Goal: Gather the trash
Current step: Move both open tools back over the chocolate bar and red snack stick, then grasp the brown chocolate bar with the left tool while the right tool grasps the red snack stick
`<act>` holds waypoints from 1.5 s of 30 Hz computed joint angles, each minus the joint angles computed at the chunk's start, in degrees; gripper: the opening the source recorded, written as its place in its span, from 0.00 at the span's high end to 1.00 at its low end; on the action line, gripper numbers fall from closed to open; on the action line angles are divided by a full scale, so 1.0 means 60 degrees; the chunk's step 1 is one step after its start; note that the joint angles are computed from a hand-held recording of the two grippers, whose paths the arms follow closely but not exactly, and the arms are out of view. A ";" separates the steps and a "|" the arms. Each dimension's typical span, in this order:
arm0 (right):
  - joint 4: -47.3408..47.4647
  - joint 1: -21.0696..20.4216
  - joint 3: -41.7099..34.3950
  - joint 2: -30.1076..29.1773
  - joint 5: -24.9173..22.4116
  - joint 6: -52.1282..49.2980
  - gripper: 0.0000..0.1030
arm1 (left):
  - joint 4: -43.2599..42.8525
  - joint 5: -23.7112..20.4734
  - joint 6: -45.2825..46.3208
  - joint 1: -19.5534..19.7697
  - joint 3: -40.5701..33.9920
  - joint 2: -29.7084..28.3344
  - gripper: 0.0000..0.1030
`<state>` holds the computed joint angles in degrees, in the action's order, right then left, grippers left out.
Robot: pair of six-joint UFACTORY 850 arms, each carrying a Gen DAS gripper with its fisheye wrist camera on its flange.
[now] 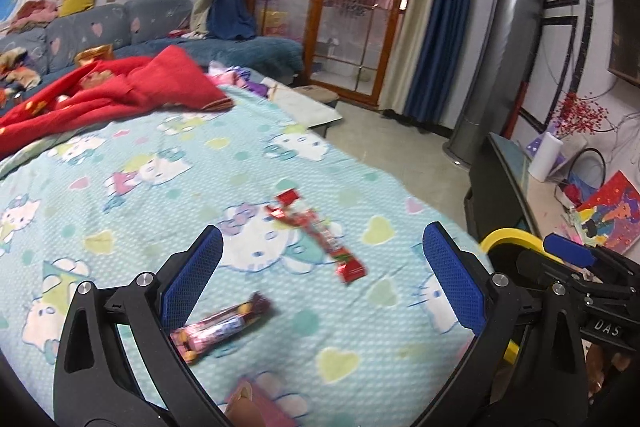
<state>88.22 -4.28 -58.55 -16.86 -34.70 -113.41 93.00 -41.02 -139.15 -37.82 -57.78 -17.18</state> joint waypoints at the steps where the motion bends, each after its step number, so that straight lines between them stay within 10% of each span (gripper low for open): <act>1: -0.0153 0.0089 -0.0039 -0.0044 0.0018 0.0108 0.34 | -0.0114 0.0075 0.0039 0.0054 0.0107 0.0076 0.11; 23: -0.4123 0.1754 -0.2182 -0.1873 -0.0556 0.4197 0.50 | -0.0802 0.3003 0.0768 0.1151 0.1481 0.0886 0.12; 45: -0.3414 0.1586 -0.1769 -0.1885 -0.0013 0.3710 0.80 | -0.1493 0.3642 0.2033 0.1126 0.1194 0.0566 0.82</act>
<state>67.74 5.24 -69.17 -28.17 -34.78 -91.15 84.04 -19.17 -126.95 -31.06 -50.62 -13.78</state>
